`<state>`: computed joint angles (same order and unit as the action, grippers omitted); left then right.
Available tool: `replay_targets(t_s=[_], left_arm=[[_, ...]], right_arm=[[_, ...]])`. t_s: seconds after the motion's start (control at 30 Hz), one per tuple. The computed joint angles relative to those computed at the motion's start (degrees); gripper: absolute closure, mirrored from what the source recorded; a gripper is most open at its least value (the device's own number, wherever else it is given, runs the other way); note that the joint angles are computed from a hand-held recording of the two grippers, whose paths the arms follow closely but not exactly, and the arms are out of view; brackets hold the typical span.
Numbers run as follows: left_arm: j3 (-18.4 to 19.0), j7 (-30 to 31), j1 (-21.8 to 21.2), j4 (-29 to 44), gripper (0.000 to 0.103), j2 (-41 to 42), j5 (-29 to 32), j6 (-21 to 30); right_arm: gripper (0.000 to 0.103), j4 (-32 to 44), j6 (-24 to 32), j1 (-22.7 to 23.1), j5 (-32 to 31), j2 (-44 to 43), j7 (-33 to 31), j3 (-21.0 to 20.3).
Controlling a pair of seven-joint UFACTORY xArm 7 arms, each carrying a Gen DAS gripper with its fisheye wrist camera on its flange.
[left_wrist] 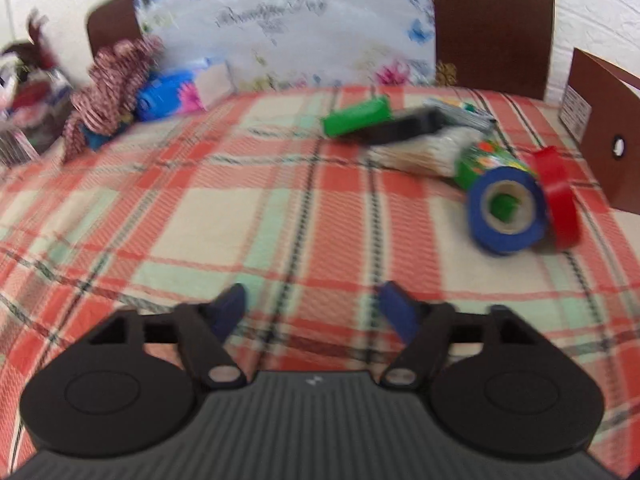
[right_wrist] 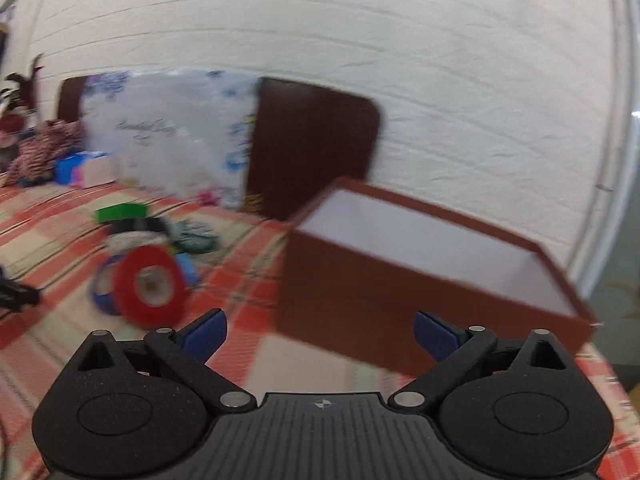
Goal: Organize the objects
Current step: 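Move the left gripper out of the box toward the red tape roll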
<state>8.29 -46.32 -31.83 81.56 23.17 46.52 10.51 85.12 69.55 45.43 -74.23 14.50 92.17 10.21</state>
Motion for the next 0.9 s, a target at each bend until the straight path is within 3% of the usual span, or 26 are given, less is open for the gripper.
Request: replay_targets(t_s=[0.03, 0.07, 0.1, 0.13, 0.17, 0.23, 0.33, 0.43, 0.47, 0.5, 0.53, 0.63, 0.67, 0.77, 0.9], left_arm=[[5.05, -5.02, -2.98, -1.15, 0.013, 0.28, 5.44, -4.48], [7.71, -8.72, -3.72, -2.29, 0.016, 0.36, 8.49, -9.71], [7.96, -10.01, -3.1, -2.78, 0.016, 0.38, 9.14, -12.55], [5.82, -8.91, -0.99, -2.72, 0.016, 0.57, 8.03, -12.99], [1.28, -5.41, 2.8, -2.74, 0.016, 0.56, 5.05, -12.29], [-3.16, -1.04, 6.72, -3.07, 0.016, 0.7, 0.32, -12.85], [-5.25, 2.09, 8.35, -3.11, 0.015, 1.17, -3.33, -13.33], [-5.2, 4.42, 7.9, -2.94, 0.013, 1.6, -5.56, -13.24], [-5.52, 5.34, 8.18, -3.1, 0.012, 1.67, -6.4, -13.5], [-5.76, 6.12, 8.4, -3.35, 0.012, 1.63, -7.27, -13.74], [-5.89, 6.83, 8.52, -3.5, 0.012, 1.65, -8.11, -13.99], [-4.93, 8.34, 7.53, -4.08, 0.012, 1.43, -10.14, -14.44], [-4.72, 8.92, 7.29, -4.18, 0.012, 1.42, -10.83, -14.51], [-3.49, 10.39, 5.97, -4.45, 0.012, 1.37, -12.77, -14.73], [-2.53, 12.78, 4.83, -4.81, 0.012, 1.27, -15.38, -14.78]], right_arm=[[0.012, 1.66, -4.9, -1.24, 1.05, 1.6, -1.4, 0.1], [0.013, 1.99, -10.9, -2.86, 2.13, 2.23, -2.69, -0.29], [0.013, 3.49, -15.75, -4.04, 2.78, 3.72, -3.32, -0.96], [0.012, 5.4, -20.19, -4.94, 3.46, 5.4, -3.42, -1.79], [0.011, 7.09, -23.52, -5.52, 4.38, 6.8, -3.13, -2.5], [0.006, 9.63, -30.96, -7.77, 7.03, 9.07, -2.21, -4.11], [0.003, 10.99, -40.19, -10.47, 10.35, 11.44, 2.12, -6.74], [0.001, 10.48, -50.61, -14.67, 18.05, 13.95, 5.01, -7.12], [0.003, 9.92, -53.63, -14.4, 18.32, 14.23, 7.7, -8.69], [0.022, 9.37, -55.23, -13.15, 18.16, 13.96, 9.15, -10.75], [0.027, 9.39, -54.44, -13.32, 19.04, 13.83, 8.2, -10.4], [0.028, 8.14, -52.91, -10.94, 20.07, 11.48, 4.77, -11.7], [0.028, 7.83, -49.91, -9.31, 19.78, 10.27, 2.24, -12.08], [0.028, 5.36, -36.57, -4.14, 16.68, 5.05, -5.67, -11.69], [0.028, 2.79, -15.52, 0.32, 14.55, 1.03, -17.53, -6.1]])
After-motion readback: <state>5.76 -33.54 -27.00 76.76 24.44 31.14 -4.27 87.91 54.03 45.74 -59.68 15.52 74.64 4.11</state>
